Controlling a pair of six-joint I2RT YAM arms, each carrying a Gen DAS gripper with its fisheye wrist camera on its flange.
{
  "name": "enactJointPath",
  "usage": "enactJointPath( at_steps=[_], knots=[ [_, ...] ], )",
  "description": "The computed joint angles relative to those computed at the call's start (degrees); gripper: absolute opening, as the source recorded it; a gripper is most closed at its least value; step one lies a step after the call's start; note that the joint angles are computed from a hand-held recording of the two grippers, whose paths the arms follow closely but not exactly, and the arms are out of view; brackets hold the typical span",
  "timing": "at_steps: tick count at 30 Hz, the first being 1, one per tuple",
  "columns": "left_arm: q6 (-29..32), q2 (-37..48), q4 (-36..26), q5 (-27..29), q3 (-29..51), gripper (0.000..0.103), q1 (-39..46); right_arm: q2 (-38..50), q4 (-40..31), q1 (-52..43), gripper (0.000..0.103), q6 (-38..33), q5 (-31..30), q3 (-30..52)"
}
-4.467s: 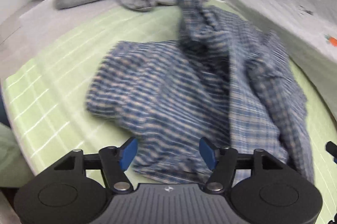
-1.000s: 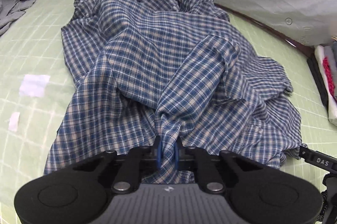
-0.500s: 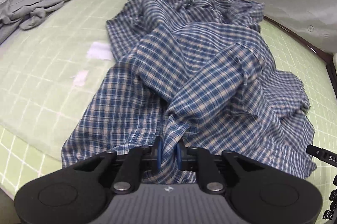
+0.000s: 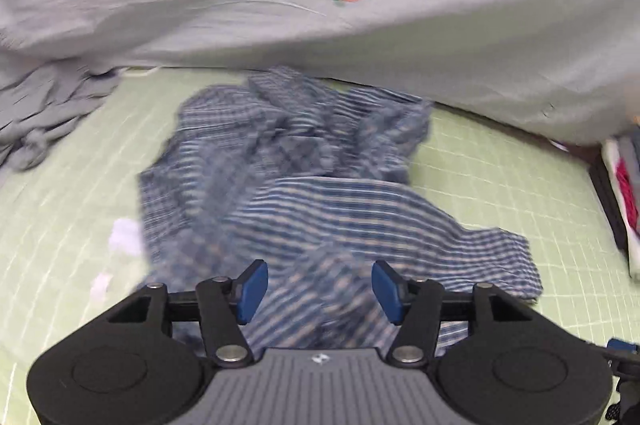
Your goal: Fold clothes
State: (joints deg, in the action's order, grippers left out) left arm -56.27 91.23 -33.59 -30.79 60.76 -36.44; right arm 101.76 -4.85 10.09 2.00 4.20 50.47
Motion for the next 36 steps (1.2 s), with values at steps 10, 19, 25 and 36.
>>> enactJointPath(
  at_steps=[10, 19, 25, 36],
  knots=[
    [11.8, 22.6, 5.3, 15.4, 17.8, 0.059, -0.3, 9.6, -2.1, -10.3, 0.102, -3.0, 0.2, 10.1],
    [16.2, 30.9, 0.9, 17.5, 24.4, 0.056, -0.4, 11.4, -2.5, -11.8, 0.103, 0.0, -1.1, 10.9],
    [14.6, 22.8, 9.6, 18.8, 13.4, 0.007, 1.9, 7.5, -2.7, -9.7, 0.103, 1.8, 1.2, 6.8],
    [7.3, -13.2, 17.6, 21.5, -14.2, 0.006, 7.9, 0.4, -6.5, 0.8, 0.103, 10.1, 5.5, 0.9]
  ],
)
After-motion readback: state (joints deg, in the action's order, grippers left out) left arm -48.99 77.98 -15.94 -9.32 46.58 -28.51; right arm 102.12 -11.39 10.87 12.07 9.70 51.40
